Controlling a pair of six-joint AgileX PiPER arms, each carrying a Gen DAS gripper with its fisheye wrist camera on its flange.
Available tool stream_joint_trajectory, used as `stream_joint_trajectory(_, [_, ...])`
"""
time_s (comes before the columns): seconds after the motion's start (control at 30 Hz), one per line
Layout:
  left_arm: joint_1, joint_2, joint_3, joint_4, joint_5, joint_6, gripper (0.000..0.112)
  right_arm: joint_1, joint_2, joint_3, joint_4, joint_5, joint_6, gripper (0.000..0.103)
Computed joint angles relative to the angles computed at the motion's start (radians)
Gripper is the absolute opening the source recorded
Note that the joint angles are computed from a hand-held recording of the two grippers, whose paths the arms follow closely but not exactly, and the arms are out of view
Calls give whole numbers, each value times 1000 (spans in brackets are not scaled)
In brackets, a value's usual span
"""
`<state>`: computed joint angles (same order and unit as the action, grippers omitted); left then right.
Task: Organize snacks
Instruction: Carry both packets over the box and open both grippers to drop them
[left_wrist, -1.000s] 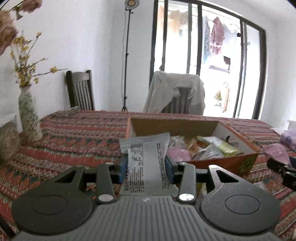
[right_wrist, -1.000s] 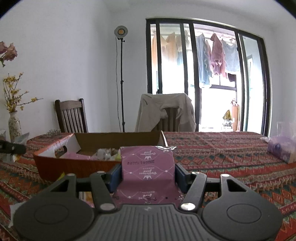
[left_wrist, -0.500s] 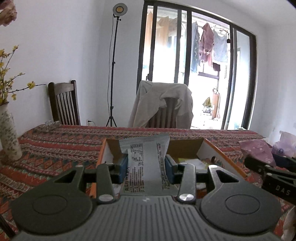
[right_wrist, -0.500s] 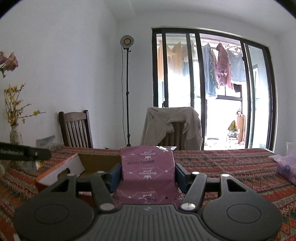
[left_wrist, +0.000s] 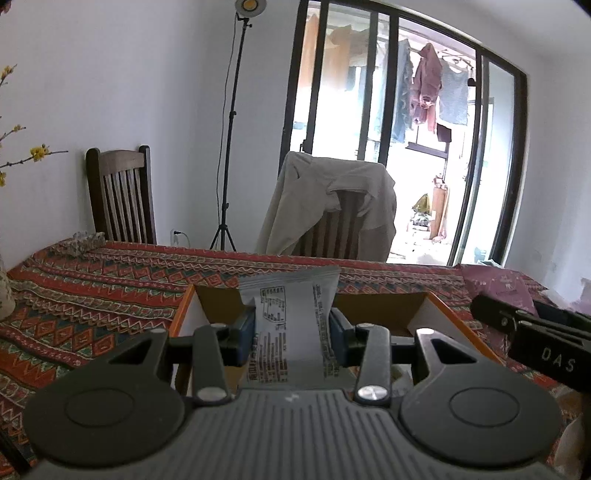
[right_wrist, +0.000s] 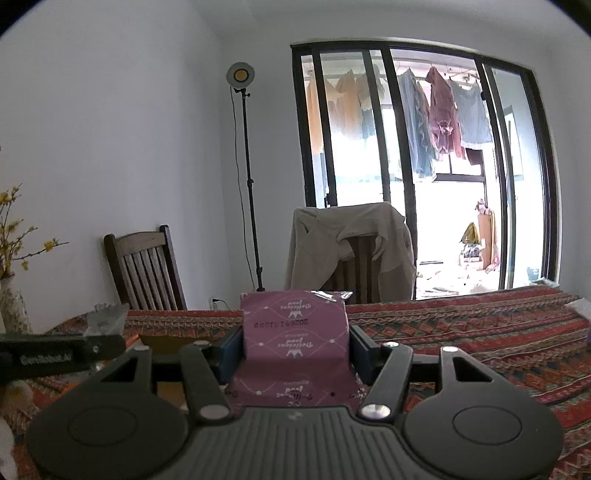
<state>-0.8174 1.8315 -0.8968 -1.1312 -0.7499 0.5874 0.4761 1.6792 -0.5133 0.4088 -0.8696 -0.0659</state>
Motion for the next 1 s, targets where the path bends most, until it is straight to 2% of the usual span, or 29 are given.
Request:
stream_joint_trajectory(0.17, [53,27,-7,62,9,-50,42,-9,64,-11,-56,-23,28,60])
stream_joint_trajectory(0.4, [85,58,-13,98,44,-76,42,-19,106,-35,-104,5,50,60])
stream_joint_trajectory(0.5, [84,63,-10,89,54,-82,47,-23,116,-43,-121,30,52,62])
stream_joint_trajectory(0.53, [88,60,-2,101,58,-102,53,-22,124,-44,-117,28,48,62])
stream_joint_trajectory(0.57, [92,57,8,127,62,-135,59,-17,129,-45,-104,24,36,67])
stream_joint_trajectory(0.6, [95,53,19,147,59,-165,75,-12,129,-51,-88,29,25,81])
stream_joint_trajectory(0.63, [89,52,30,152,37,-187,93,-15,130,-45,-97,19,34,89])
stream_joint_trajectory(0.67, [79,54,37,139,9,-192,102,-19,132,-38,-113,3,50,101])
stream_joint_trajectory(0.73, [61,57,56,135,-48,-221,103,-16,137,-23,-113,-26,61,103])
stream_joint_trajectory(1.0, [36,55,63,119,-72,-202,103,11,139,-13,-45,-51,13,103])
